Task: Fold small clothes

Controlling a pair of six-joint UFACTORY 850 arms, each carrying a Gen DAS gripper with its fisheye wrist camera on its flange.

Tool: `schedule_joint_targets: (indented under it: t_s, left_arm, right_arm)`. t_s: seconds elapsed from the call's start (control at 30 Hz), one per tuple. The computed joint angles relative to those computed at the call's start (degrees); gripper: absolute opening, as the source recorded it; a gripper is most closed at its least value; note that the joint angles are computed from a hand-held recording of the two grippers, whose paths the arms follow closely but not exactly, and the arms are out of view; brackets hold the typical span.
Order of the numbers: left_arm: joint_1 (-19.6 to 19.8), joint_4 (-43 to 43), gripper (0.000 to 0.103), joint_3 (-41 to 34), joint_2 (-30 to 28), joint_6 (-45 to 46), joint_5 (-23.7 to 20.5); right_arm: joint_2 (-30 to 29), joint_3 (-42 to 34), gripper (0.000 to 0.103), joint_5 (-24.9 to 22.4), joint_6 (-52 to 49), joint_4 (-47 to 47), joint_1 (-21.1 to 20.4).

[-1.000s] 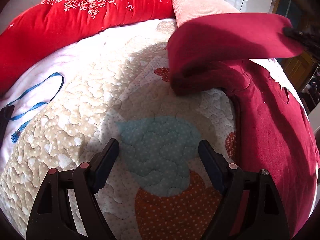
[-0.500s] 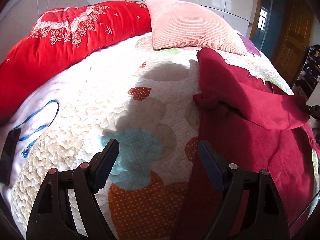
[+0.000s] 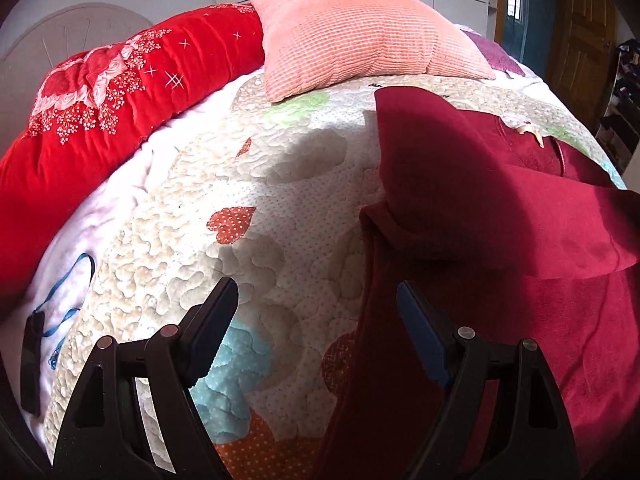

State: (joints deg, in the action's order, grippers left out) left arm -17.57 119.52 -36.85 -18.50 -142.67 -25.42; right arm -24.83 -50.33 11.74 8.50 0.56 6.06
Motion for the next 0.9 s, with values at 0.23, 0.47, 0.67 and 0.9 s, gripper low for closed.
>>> schedule_joint_targets:
  t_s: [0.23, 0.47, 0.67, 0.9]
  left_arm:
    - [3.25, 6.88, 0.082, -0.09, -2.59, -9.17, 1.04]
    - [5.99, 22.65, 0.082, 1.32, -3.56, -26.62, 1.03]
    - [6.72, 26.98, 0.082, 1.62, -3.93, -30.48, 0.05]
    - [6.19, 21.63, 0.083, 0.19, -5.16, -25.77, -0.11]
  right_arm:
    - [6.11, 2.85, 0.054, 9.39, 25.24, -25.35, 2.12]
    - [-4.78, -13.29, 0.072, 9.99, 46.15, -53.66, 13.11]
    - [-18.71, -30.31, 0.015, 0.51, 73.34, -86.05, 18.92]
    - [-26.07, -39.48, 0.006, -8.82, 103.58, -112.48, 20.04]
